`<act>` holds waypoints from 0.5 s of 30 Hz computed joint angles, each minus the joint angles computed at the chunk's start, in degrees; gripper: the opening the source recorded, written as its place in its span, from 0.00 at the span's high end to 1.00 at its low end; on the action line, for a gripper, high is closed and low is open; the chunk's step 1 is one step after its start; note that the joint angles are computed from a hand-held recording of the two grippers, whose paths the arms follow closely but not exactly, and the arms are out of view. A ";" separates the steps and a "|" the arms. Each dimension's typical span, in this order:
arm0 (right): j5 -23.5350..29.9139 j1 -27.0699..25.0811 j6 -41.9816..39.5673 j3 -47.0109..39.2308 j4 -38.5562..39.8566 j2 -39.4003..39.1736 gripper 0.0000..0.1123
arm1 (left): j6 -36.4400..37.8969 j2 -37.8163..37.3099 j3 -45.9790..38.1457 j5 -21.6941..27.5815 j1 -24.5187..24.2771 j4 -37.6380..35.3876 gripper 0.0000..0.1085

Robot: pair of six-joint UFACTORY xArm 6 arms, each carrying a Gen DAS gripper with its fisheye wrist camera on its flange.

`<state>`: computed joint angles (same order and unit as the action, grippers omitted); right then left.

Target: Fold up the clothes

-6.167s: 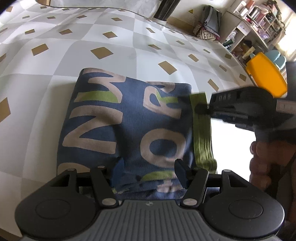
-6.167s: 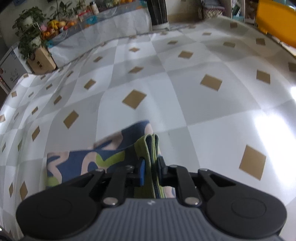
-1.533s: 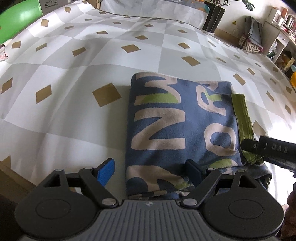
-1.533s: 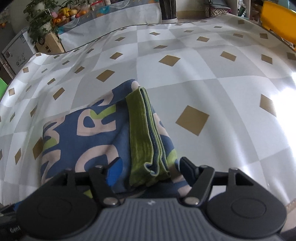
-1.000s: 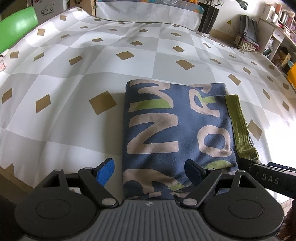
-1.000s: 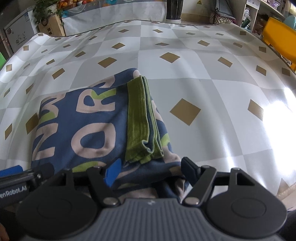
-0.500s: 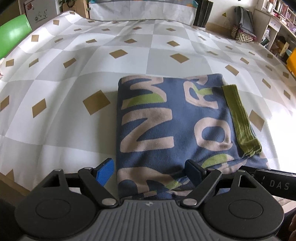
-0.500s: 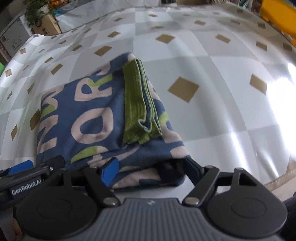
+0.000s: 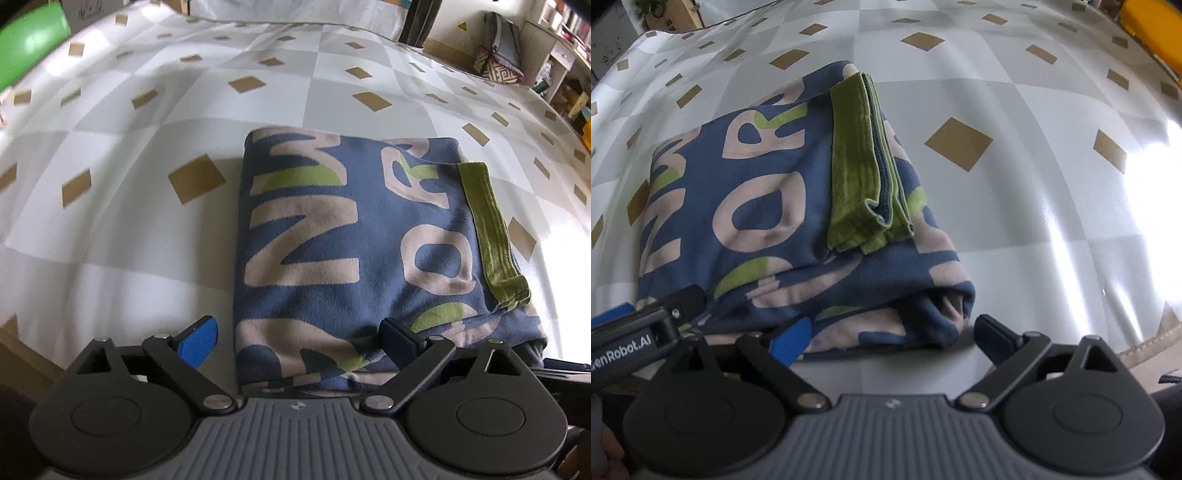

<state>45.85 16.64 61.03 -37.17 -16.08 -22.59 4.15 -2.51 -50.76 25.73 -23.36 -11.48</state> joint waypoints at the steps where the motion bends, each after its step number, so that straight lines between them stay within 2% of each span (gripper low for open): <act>1: -1.25 -0.48 0.84 1.06 0.32 -1.02 0.15 | 0.80 0.13 -0.22 0.72 0.20 -1.63 0.13; 3: -2.36 -0.94 1.78 2.03 0.70 -1.96 0.15 | 1.72 0.32 -0.58 1.85 0.40 -3.27 0.11; 5: -2.60 -1.01 1.89 2.30 0.88 -2.25 0.15 | 1.33 0.42 -0.73 2.43 0.11 -1.21 0.09; 10: 2.44 0.04 -1.07 -1.00 0.12 0.61 0.14 | -0.03 0.71 -1.23 3.88 -0.25 2.94 0.05; 15: 2.10 -0.86 -2.69 -0.35 2.51 -0.59 0.14 | 0.06 0.59 -1.70 4.95 -0.26 3.76 0.05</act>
<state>47.95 15.78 58.34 -37.52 -13.56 -23.18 4.21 -1.92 -52.46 30.68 -23.62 -7.71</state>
